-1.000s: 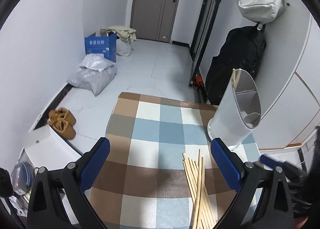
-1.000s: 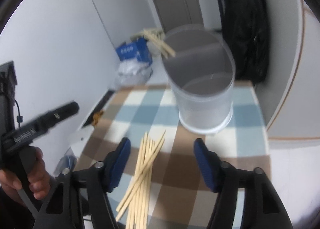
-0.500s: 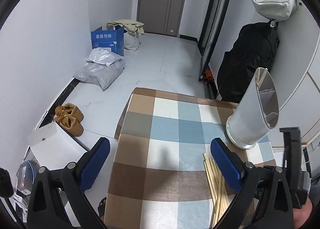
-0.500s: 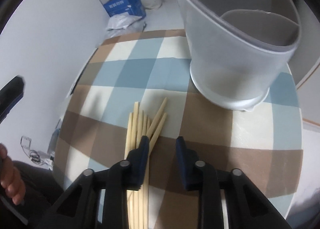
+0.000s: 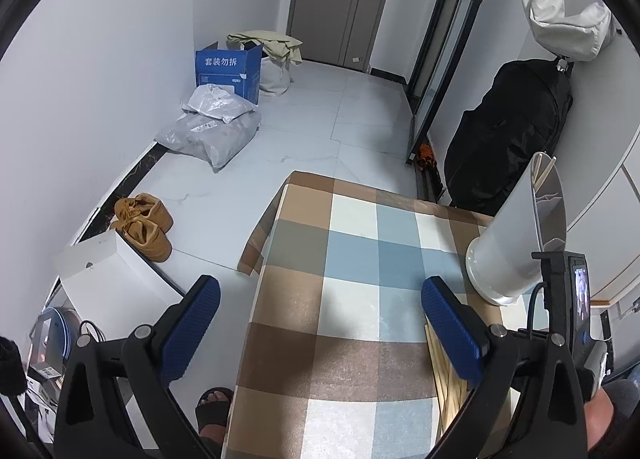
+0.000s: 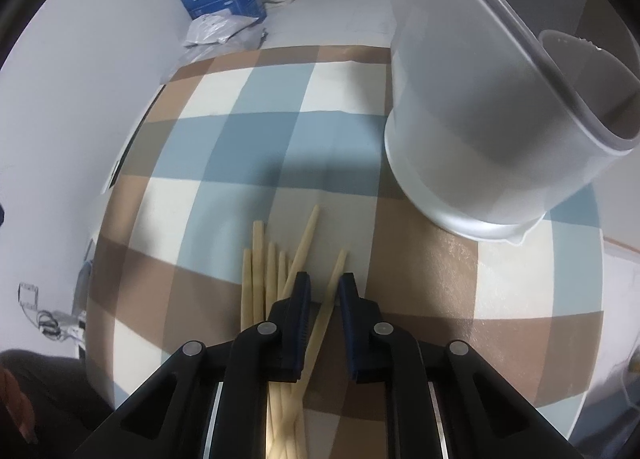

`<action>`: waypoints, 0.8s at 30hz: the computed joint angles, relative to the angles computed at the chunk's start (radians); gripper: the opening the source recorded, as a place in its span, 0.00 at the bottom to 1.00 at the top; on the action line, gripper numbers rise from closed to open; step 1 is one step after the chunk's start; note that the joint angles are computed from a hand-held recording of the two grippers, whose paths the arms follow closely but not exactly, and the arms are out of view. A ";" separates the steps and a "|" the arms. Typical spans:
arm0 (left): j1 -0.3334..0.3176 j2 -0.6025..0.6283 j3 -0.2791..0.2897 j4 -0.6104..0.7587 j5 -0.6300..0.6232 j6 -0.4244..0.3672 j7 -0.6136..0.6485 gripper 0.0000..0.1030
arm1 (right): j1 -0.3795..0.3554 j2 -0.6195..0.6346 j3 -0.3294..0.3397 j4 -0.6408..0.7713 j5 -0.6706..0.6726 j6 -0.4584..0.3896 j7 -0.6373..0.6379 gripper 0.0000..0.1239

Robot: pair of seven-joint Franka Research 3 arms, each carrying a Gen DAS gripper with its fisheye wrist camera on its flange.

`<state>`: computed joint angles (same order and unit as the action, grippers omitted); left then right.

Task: Organize utensils
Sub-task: 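Return the right gripper to the pile and grasp another chopstick, then grasp a chopstick with the left gripper while the right gripper holds its chopstick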

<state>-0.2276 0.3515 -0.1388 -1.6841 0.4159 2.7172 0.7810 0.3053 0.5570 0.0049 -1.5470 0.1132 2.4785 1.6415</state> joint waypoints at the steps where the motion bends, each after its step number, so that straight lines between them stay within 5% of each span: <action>1: 0.002 0.000 -0.001 -0.002 -0.003 -0.001 0.002 0.95 | 0.000 -0.002 -0.002 -0.003 0.003 0.002 0.010 0.06; 6: 0.001 -0.002 0.001 -0.005 0.001 -0.006 0.007 0.95 | -0.039 -0.050 0.026 -0.086 0.087 0.068 -0.004 0.04; 12: 0.040 0.025 -0.063 0.026 -0.127 -0.040 0.140 0.95 | -0.110 -0.153 0.088 -0.234 0.264 0.235 -0.104 0.04; 19: -0.009 0.085 -0.066 0.125 -0.149 -0.149 0.213 0.95 | -0.275 -0.259 0.212 -0.348 0.765 0.306 -0.434 0.04; 24: -0.047 0.133 -0.061 0.203 -0.137 -0.220 0.249 0.95 | -0.320 -0.315 0.211 -0.401 1.070 0.297 -0.654 0.04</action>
